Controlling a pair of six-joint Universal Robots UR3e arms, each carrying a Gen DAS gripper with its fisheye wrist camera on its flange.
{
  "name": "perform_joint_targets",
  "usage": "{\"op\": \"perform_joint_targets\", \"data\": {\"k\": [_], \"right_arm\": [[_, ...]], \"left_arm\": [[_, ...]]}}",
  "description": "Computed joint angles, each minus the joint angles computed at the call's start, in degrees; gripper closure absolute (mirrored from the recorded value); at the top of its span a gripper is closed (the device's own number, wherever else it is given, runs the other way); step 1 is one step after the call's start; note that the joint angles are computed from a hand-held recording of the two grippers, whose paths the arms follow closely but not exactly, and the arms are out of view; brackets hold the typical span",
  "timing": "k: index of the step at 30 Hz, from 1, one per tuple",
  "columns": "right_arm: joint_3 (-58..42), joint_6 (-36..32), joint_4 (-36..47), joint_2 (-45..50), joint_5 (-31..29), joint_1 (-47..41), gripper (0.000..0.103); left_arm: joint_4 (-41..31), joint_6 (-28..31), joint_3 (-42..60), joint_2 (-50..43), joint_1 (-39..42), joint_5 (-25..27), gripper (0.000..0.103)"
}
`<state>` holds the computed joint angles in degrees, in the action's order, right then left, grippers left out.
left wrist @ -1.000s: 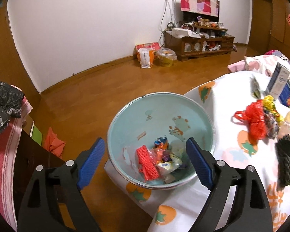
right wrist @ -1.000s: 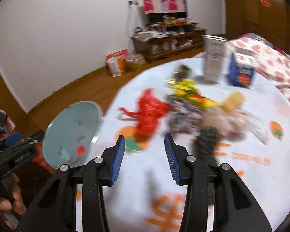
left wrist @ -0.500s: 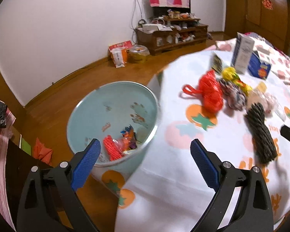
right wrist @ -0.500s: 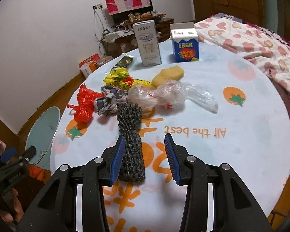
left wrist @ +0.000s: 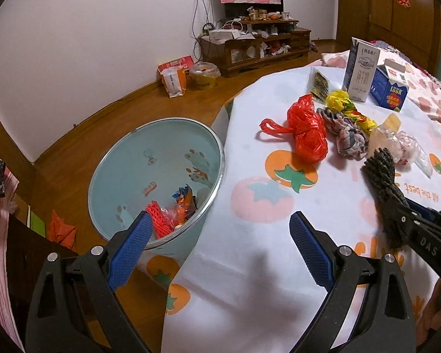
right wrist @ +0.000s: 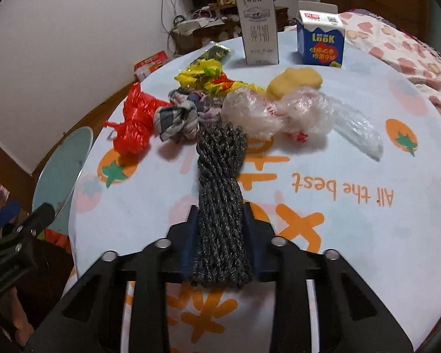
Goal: Collect trash
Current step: 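Grasp the dark grey rope bundle with the right gripper while the left reaches the red bag, then grasp the red plastic bag with the left gripper and lift it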
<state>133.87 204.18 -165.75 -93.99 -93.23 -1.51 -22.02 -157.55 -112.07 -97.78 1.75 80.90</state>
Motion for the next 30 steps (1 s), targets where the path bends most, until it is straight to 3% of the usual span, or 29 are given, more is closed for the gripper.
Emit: {"op": "perform_joint_targets", "data": {"k": [5, 15, 22, 24, 30], "right_arm": [[4.29, -1.82, -1.11, -8.36, 1.17, -2.57, 0.081], [9.46, -7.71, 6.16, -26.24, 1.38, -15.49, 0.081], [14.68, -12.24, 8.91, -33.02, 8.90, -26.11, 0.081], [15.56, -13.74, 9.51, -34.21, 10.91, -28.71, 0.081], [16.36, -15.21, 9.29, -33.96, 14.12, -31.99, 0.081]], "left_arm": [[-0.46, -1.04, 2.68, -2.10, -1.31, 0.30, 0.011], [-2.00, -8.90, 18.51, -13.60, -8.63, 0.20, 0.013], [-5.40, -13.78, 32.25, -24.52, -14.19, 4.06, 0.018], [-7.00, -14.15, 35.79, -27.66, -15.71, 6.28, 0.025], [-13.59, -16.42, 43.44, -33.72, -16.88, 6.05, 0.045]]}}
